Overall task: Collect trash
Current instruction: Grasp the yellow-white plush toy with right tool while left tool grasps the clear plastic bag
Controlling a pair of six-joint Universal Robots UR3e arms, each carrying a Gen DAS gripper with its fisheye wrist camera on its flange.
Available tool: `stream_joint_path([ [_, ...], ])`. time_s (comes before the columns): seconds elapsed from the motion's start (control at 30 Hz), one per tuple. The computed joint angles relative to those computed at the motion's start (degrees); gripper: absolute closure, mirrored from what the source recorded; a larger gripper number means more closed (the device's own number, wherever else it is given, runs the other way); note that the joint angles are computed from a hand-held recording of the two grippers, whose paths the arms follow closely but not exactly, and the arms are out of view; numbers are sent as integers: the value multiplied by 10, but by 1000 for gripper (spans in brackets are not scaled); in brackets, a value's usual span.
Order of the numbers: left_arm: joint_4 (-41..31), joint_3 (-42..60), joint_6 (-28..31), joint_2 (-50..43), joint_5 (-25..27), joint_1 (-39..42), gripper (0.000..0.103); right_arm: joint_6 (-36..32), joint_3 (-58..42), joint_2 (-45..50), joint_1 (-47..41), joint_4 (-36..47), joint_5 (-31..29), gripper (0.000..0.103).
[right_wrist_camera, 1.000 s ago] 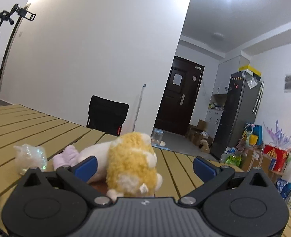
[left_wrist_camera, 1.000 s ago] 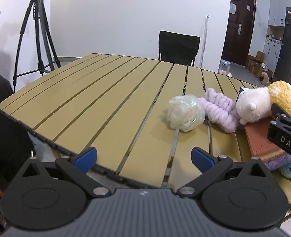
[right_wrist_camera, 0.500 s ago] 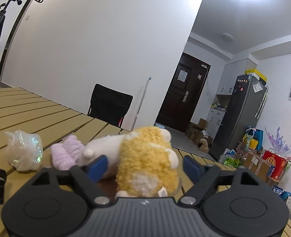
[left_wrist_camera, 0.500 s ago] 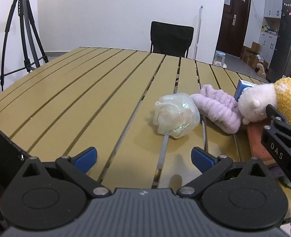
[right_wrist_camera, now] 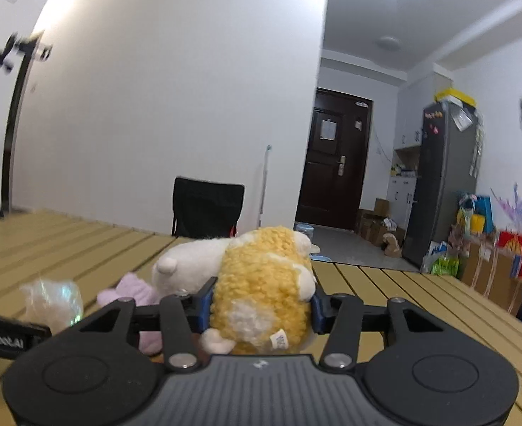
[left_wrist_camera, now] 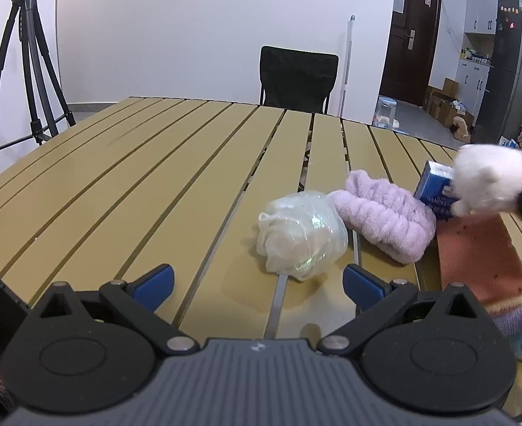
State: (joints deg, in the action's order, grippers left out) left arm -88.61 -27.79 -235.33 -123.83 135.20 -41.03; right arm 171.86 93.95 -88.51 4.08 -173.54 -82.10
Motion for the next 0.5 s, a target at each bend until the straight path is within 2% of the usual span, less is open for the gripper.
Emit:
stream_joint_path([
  [0.1,12,4,-1,-4,-10,8,0,35,26,-25,-38,-15,31,55],
  [0.3,49,12,15,-20,-14,15,0,91,85,-83,-149,-10,149,55],
  [0.5,65,51,45,-54,-5,21,0,107,113,-101,-217,6,204,55],
])
